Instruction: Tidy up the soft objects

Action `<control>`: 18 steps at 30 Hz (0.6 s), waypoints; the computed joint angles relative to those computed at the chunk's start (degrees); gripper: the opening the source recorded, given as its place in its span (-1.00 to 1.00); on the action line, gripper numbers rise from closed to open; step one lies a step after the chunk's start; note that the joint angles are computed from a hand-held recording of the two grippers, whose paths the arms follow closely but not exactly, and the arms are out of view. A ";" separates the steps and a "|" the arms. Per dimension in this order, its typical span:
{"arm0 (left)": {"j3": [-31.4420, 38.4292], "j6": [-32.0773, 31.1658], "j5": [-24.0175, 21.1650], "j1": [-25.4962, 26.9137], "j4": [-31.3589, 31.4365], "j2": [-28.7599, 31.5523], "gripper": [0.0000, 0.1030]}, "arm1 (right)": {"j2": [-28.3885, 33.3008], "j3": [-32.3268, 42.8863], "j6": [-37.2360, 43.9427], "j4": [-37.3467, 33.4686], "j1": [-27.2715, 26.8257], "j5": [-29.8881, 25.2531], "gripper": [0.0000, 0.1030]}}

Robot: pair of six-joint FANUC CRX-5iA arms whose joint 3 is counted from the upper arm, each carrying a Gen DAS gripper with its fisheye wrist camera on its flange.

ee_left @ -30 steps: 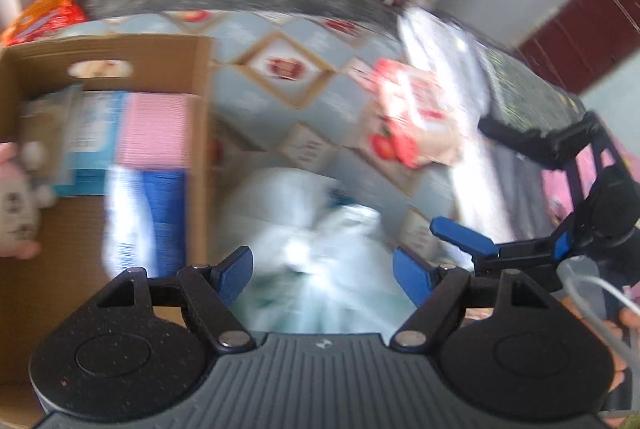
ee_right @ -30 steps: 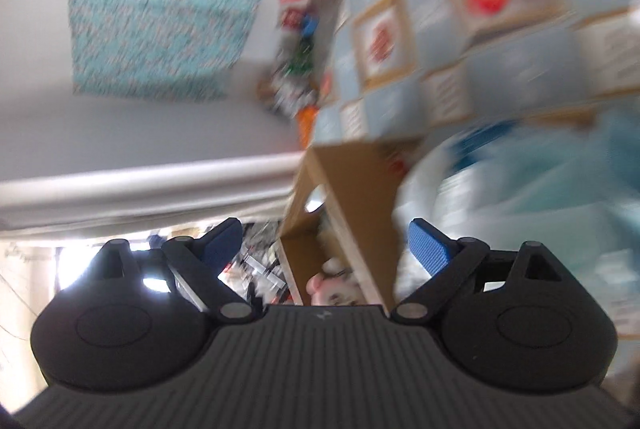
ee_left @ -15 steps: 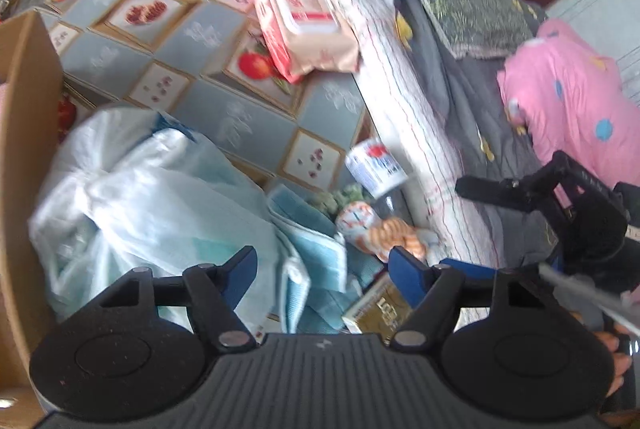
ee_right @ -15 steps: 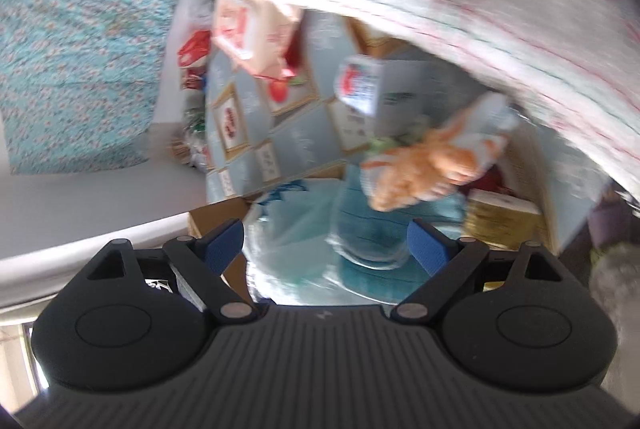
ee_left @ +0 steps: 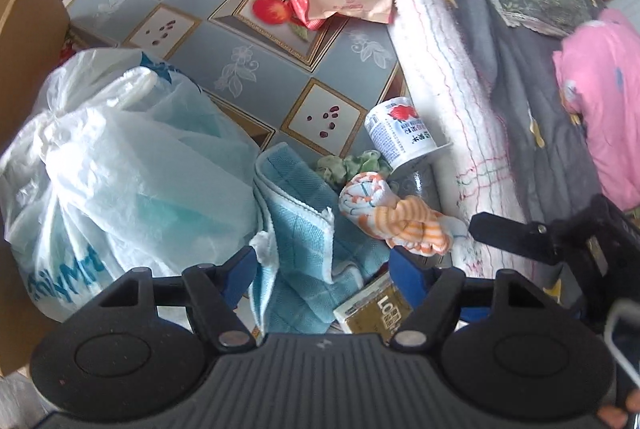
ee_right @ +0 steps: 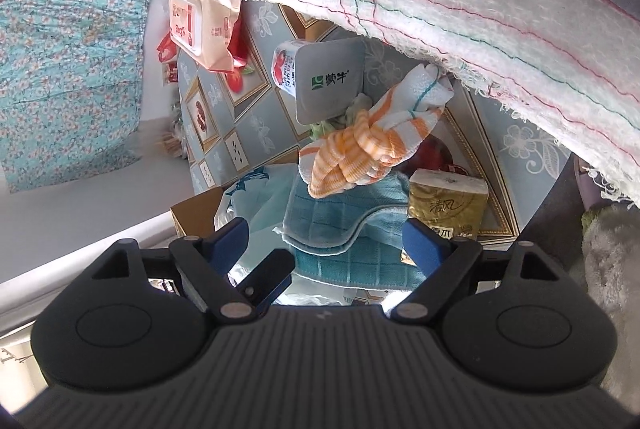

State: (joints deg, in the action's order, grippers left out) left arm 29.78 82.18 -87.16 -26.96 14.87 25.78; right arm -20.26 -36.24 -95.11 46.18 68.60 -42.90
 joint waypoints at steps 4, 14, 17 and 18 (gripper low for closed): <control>0.18 4.11 0.50 -0.97 -1.24 0.62 0.41 | -0.44 -1.28 -1.24 1.22 -0.61 1.16 0.65; 2.95 11.35 -1.18 -3.03 -7.92 2.72 -0.12 | -1.07 -3.08 -2.12 2.62 -1.89 3.63 0.65; 3.37 10.36 -1.41 -3.51 -9.14 3.11 -0.55 | -1.09 -3.53 -2.60 3.10 -2.26 4.14 0.65; 2.97 10.18 -0.85 -3.59 -9.34 2.81 -0.69 | -1.11 -3.65 -2.70 3.40 -2.42 4.25 0.65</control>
State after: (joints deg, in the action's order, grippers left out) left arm 32.75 92.36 -88.01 -30.55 5.52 28.59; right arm -21.37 -39.90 -97.82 49.58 66.18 -38.65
